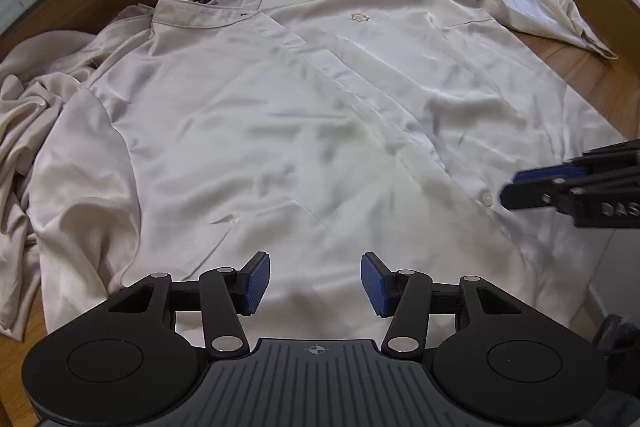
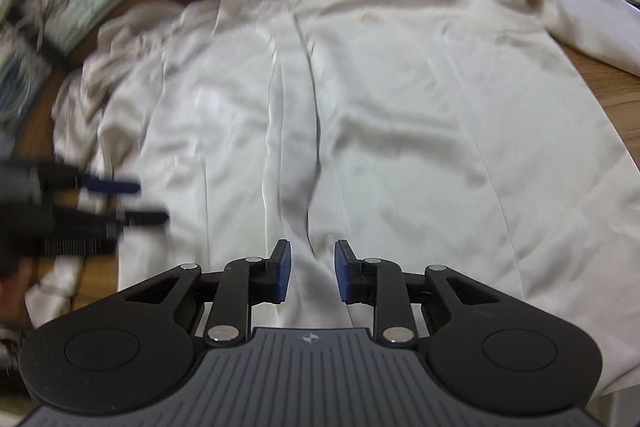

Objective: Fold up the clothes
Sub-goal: 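Release the placket and smooth the shirt front with both open grippers, then move the open right gripper to the shirt's side edge near a sleeve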

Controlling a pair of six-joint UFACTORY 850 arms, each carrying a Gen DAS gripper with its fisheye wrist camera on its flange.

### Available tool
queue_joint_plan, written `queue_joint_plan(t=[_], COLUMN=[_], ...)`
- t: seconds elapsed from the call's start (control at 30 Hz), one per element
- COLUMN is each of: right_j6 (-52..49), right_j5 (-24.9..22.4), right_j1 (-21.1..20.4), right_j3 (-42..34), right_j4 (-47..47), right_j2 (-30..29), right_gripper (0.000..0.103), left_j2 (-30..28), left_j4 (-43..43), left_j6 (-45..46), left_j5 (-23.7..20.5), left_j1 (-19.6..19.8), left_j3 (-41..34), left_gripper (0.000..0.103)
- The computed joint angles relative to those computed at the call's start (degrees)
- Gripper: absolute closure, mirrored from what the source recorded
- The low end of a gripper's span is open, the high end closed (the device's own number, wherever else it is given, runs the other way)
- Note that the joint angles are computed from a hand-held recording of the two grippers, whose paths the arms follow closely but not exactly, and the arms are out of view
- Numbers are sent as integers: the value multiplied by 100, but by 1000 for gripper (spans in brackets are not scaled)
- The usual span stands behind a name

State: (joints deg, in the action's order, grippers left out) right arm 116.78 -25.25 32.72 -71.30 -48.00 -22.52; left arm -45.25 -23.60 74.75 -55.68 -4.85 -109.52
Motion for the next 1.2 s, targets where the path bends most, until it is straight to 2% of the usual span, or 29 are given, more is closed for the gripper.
queue_joint_plan(t=[0.13,0.4,0.7,0.83,1.03,1.2], right_j6=[122,-507,-787,-1044,-1218,-2092], right_j5=[-355,-715,-770,-782,-920,-1534], right_j1=[-50,50,57,47,59,131], right_j3=[-334,-808,-881,-965,-1143,-1654], right_j4=[132,644,931,1174,1314,1557], right_j2=[-321,-657,-682,-767,-897,-1208], right_gripper=[82,83,83,83,83,83], left_j2=[-127,-205,-507,-735,-619,-409], left_j4=[-217,-297,106,-110,-251,-463], left_j6=[-243,-326,-457,-526,-50,525], left_j5=[-391,-507,-466,-787,-570,-241], left_j1=[-51,-418,-497,-400,-391,-340], left_j3=[-266,-195,-382,-751,-517,-115], left_gripper=[49,48,48,48,48,48])
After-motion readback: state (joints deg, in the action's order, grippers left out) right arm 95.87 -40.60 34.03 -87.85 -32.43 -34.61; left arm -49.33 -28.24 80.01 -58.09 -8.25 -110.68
